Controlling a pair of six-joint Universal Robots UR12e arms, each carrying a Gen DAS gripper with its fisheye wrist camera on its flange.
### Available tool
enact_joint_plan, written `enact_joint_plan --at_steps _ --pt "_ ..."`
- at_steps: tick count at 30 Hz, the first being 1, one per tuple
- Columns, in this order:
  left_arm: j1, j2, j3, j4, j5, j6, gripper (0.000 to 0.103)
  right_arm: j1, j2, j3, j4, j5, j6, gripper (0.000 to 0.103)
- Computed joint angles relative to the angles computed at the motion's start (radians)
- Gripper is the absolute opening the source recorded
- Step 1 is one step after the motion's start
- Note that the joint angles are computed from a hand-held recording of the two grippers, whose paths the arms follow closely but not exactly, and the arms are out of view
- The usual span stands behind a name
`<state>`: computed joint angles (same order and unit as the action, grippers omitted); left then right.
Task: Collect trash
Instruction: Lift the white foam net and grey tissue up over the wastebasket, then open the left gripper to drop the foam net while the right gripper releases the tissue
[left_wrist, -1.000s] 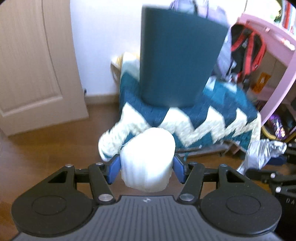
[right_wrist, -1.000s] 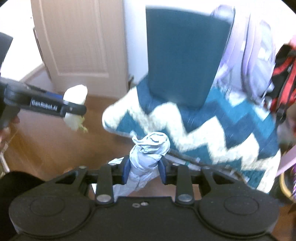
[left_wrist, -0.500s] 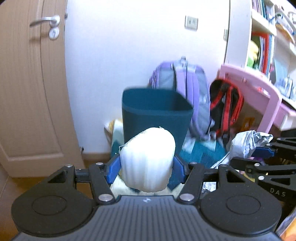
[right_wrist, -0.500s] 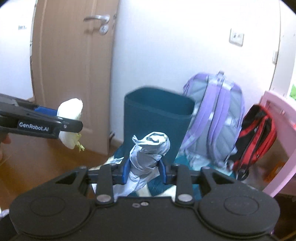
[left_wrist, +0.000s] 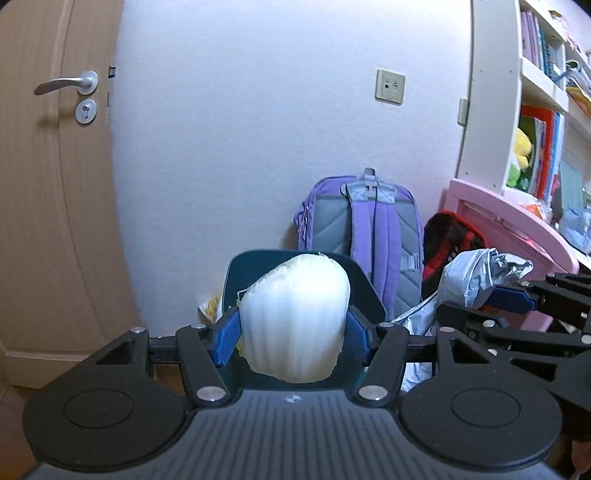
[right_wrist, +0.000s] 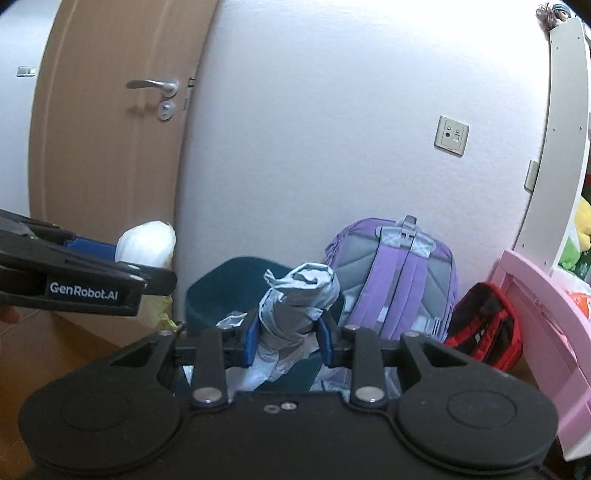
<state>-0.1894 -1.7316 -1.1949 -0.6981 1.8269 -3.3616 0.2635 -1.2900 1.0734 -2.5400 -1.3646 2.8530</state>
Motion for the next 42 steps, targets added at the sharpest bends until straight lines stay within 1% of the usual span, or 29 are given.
enact_joint_plan --at_steps 7,9,14,18,21,23,27,30,33,34,36,38,41,42 --pt "0.025 -0.099 0.121 -0.050 -0.005 0.009 0.059 0.005 0.125 -0.169 0.065 -0.032 0.029 0.031" --pt "0.032 -0.123 0.147 -0.066 -0.016 0.007 0.059 0.007 0.162 -0.217 0.093 -0.039 0.027 0.031" --pt "0.045 -0.189 0.212 -0.113 -0.013 0.025 0.059 0.016 0.241 -0.314 0.151 -0.073 0.016 0.031" --pt "0.064 -0.228 0.249 -0.151 -0.035 0.017 0.059 0.016 0.296 -0.388 0.220 -0.071 0.021 0.031" --pt "0.076 -0.257 0.279 -0.188 -0.059 0.021 0.059 0.019 0.330 -0.433 0.274 -0.069 0.002 0.031" --pt "0.080 -0.273 0.295 -0.205 -0.063 0.031 0.059 0.021 0.348 -0.456 0.301 -0.075 -0.015 0.031" --pt "0.085 -0.300 0.321 -0.241 -0.081 0.030 0.060 0.026 0.373 -0.486 0.333 -0.075 -0.034 0.032" --pt "0.089 -0.324 0.350 -0.276 -0.091 0.025 0.060 0.024 0.394 -0.520 0.383 -0.071 -0.057 0.033" --pt "0.091 -0.336 0.362 -0.298 -0.098 0.018 0.061 0.023 0.400 -0.531 0.415 -0.067 -0.083 0.034" --pt "0.089 -0.344 0.373 -0.305 -0.090 0.026 0.061 0.022 0.399 -0.529 0.417 -0.063 -0.088 0.034" --pt "0.087 -0.350 0.380 -0.308 -0.088 0.041 0.062 0.021 0.394 -0.516 0.415 -0.059 -0.097 0.036" --pt "0.087 -0.363 0.403 -0.329 -0.099 0.032 0.063 0.019 0.388 -0.505 0.416 -0.051 -0.104 0.038" --pt "0.085 -0.363 0.406 -0.339 -0.088 0.023 0.065 0.018 0.381 -0.494 0.405 -0.038 -0.102 0.050" --pt "0.086 -0.359 0.400 -0.331 -0.091 0.022 0.068 0.019 0.375 -0.484 0.398 -0.037 -0.100 0.050"
